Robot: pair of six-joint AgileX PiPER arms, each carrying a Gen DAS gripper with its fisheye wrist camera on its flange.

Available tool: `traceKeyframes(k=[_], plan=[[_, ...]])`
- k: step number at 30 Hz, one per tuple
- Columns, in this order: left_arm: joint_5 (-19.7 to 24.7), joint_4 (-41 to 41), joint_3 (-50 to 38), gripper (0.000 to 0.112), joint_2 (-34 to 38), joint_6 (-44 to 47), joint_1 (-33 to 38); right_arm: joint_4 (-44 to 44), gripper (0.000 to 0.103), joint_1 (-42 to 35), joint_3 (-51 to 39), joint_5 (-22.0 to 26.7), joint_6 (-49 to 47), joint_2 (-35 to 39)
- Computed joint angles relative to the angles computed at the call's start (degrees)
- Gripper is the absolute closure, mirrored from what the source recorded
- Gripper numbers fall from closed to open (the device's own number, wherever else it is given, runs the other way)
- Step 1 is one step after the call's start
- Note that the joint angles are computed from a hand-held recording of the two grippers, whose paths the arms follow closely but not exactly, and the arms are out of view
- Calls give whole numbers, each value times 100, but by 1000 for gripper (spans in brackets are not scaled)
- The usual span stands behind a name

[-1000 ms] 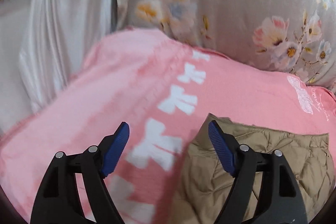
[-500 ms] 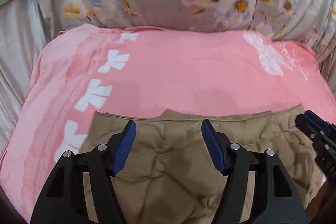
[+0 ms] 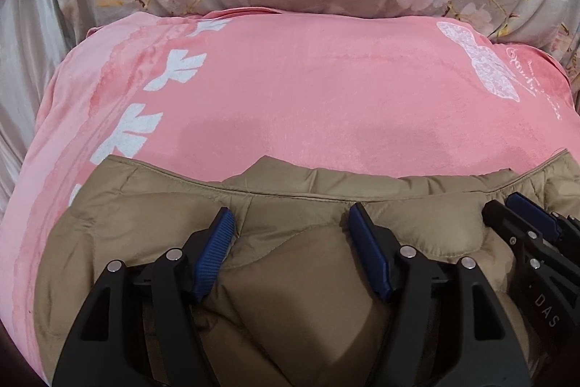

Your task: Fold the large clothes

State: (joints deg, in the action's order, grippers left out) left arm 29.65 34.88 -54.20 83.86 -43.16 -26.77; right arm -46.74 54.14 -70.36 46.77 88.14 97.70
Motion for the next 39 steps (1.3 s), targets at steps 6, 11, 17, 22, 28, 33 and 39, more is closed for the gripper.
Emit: traceKeyframes(k=[6, 11, 17, 22, 28, 33, 39], plan=[[-67, 739, 143, 48, 89, -749, -144, -112, 73, 8, 40, -56, 127, 86], [-96, 1105, 194, 47, 183, -1134, -209, -164, 73, -27, 67, -109, 144, 134], [-93, 1359, 197, 47, 270, -1411, -259, -202, 73, -4, -2, -46, 164, 228], [0, 1569, 163, 46, 360, -1634, -334, -230, 73, 8, -72, 29, 162, 292], [165, 1546, 53, 45, 438, -1564, -381, -188, 72, -18, -98, -17, 115, 291], [281, 252, 574, 45, -799, -381, -294, -653, 67, 948, 487, 636, 1132, -637], [781, 561, 1553, 41, -2014, -1398, -1065, -965, 67, 2090, 687, 1421, 1993, -554]])
